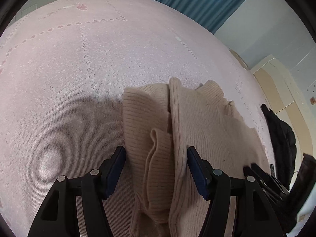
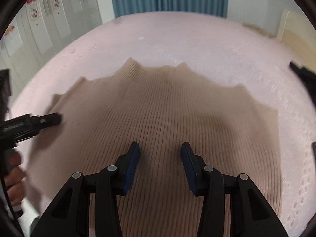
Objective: Fold small clothes
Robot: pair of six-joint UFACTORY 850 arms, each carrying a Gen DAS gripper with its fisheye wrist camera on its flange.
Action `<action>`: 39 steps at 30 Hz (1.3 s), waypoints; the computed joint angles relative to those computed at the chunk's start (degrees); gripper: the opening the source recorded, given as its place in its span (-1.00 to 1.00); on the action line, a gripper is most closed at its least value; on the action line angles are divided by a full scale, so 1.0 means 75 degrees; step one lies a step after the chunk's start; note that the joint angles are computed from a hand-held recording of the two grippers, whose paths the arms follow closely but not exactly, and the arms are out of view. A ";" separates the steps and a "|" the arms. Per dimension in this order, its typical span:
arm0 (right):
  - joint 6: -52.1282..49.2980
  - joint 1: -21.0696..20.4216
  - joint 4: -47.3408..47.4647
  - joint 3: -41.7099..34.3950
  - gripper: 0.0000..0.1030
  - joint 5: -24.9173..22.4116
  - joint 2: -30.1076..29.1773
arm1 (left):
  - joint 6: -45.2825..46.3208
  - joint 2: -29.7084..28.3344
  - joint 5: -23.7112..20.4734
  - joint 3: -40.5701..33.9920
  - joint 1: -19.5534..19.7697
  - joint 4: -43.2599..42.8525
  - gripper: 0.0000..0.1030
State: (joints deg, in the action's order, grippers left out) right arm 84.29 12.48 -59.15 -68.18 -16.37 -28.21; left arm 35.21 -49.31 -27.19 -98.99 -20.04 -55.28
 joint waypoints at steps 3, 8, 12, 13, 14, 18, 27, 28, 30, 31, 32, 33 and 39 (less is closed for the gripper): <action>-0.0533 -0.0161 0.0827 -0.0468 -0.14 -0.0051 -0.0348 | 0.0724 -0.0057 -0.0229 0.0000 0.0087 -0.0725 0.22; -0.3474 -0.0544 0.3876 -0.1760 -0.13 -0.0548 -0.1176 | 0.2088 0.0075 -0.0210 0.0362 0.0157 -0.1715 0.23; -0.4351 -0.0740 0.4755 -0.2672 -0.12 -0.0930 -0.1792 | 0.2241 0.0099 -0.0107 0.0387 0.0116 -0.1636 0.25; -0.4498 -0.0755 0.4855 -0.2864 -0.12 -0.1073 -0.1905 | 0.2210 0.0077 -0.0144 0.0357 0.0129 -0.1630 0.25; -0.4563 -0.0762 0.4917 -0.2995 -0.12 -0.1195 -0.1976 | 0.2207 0.0075 -0.0209 0.0358 0.0148 -0.1687 0.25; -0.5027 -0.0656 0.5187 -0.2779 -0.12 -0.1380 -0.1758 | 0.2284 0.0130 -0.0691 0.0465 0.0261 -0.1909 0.26; -0.4196 0.0079 0.4240 -0.0160 -0.12 -0.0659 0.0248 | 0.2805 0.0414 -0.1055 0.0998 0.0315 -0.2398 0.26; -0.3571 0.0186 0.3713 0.0122 -0.12 -0.0574 0.0430 | 0.2743 0.0376 -0.1069 0.0944 0.0312 -0.2370 0.26; -0.3098 0.0326 0.3408 0.0454 -0.12 -0.0514 0.0642 | 0.2533 0.0249 -0.1083 0.0749 0.0285 -0.2334 0.25; -0.3258 0.0353 0.3718 0.0565 -0.12 -0.0497 0.0702 | 0.2413 0.0174 -0.1078 0.0634 0.0268 -0.2321 0.25; -0.3478 0.0387 0.4063 0.0613 -0.12 -0.0501 0.0728 | 0.2213 0.0089 -0.1045 0.0496 0.0237 -0.2210 0.25; -0.3505 0.0398 0.4173 0.0691 -0.12 -0.0475 0.0765 | 0.1996 0.0026 -0.0980 0.0377 0.0198 -0.2086 0.25; -0.4461 0.0350 0.5310 0.1367 -0.12 -0.0035 0.1384 | 0.1045 0.0129 -0.0512 0.0414 0.0097 -0.1313 -0.16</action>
